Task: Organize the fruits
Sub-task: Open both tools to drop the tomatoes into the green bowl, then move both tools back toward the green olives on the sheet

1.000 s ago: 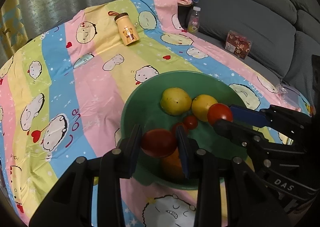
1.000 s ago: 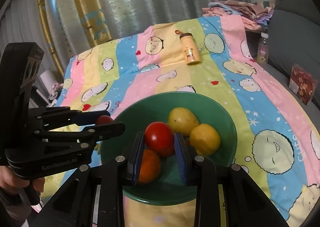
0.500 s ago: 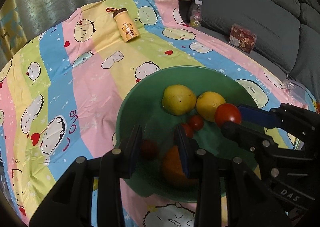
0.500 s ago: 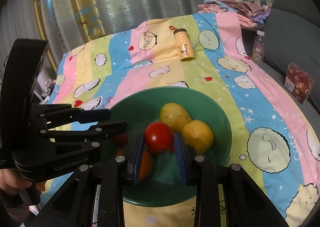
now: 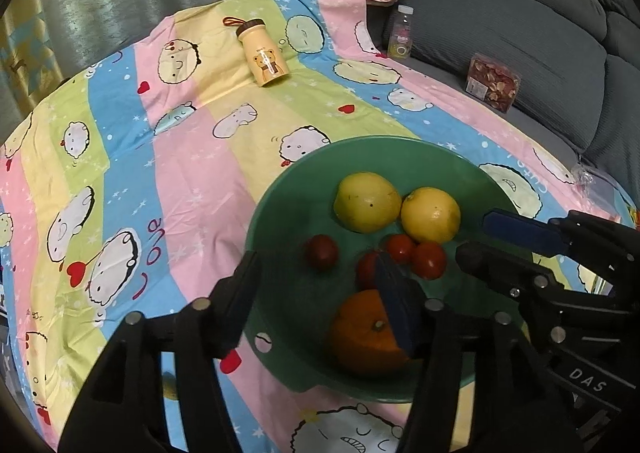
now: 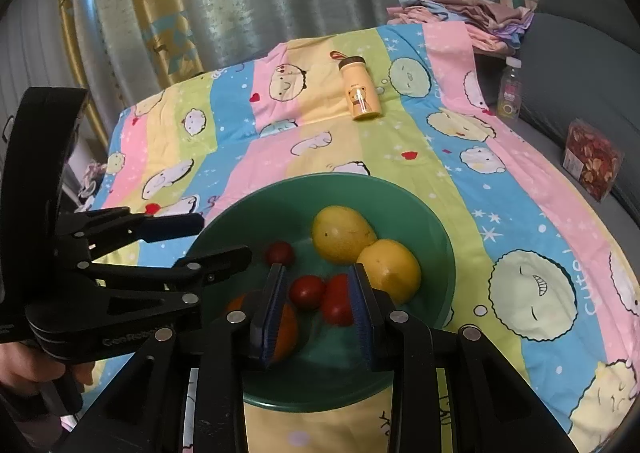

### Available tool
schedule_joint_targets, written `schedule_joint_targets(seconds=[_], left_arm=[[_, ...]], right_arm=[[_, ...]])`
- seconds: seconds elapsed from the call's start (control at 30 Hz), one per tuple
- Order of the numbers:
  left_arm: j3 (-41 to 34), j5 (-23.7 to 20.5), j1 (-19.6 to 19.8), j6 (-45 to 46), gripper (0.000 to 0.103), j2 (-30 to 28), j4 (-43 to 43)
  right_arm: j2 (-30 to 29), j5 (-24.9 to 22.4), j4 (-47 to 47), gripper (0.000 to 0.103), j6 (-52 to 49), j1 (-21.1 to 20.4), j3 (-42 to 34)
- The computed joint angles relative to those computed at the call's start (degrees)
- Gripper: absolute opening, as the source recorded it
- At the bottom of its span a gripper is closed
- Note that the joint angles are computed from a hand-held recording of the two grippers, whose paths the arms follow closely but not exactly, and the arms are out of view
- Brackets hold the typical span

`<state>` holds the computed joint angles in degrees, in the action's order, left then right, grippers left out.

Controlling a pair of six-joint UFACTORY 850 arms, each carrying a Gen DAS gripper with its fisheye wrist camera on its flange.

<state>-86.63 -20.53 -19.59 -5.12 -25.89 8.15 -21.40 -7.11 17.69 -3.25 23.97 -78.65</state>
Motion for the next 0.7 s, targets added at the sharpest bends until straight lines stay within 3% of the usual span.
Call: schedule_joint_targets(seconds=[0.1, 0.17, 0.47, 0.6, 0.7], left_arm=[[0.93, 0.8, 0.07, -2.74, 0.072, 0.9, 2.41], [1.8, 1.44, 0.03, -7.11, 0.091, 1.68, 6.34], [5.79, 2.89, 1.44, -13.48, 0.1, 5.23, 9.08], [8.25, 3.16, 2.56, -11.82, 0.102, 7.02, 5.27], [10.35, 2.87, 3.97, -12.43, 0.102, 8.62, 3.74]], right_arm=[[0.1, -0.09, -2.1, 0.033, 2.61, 0.01, 0.02], [0.33, 0.0, -1.97, 0.034, 2.82, -0.01, 0.19], [1.5, 0.22, 4.63, 0.042, -2.66, 0.32, 1.07], [2.33, 0.66, 11.02, 0.061, -7.87, 0.64, 1.82], [2.82, 0.76, 12.94, 0.062, -10.0, 1.18, 2.08]])
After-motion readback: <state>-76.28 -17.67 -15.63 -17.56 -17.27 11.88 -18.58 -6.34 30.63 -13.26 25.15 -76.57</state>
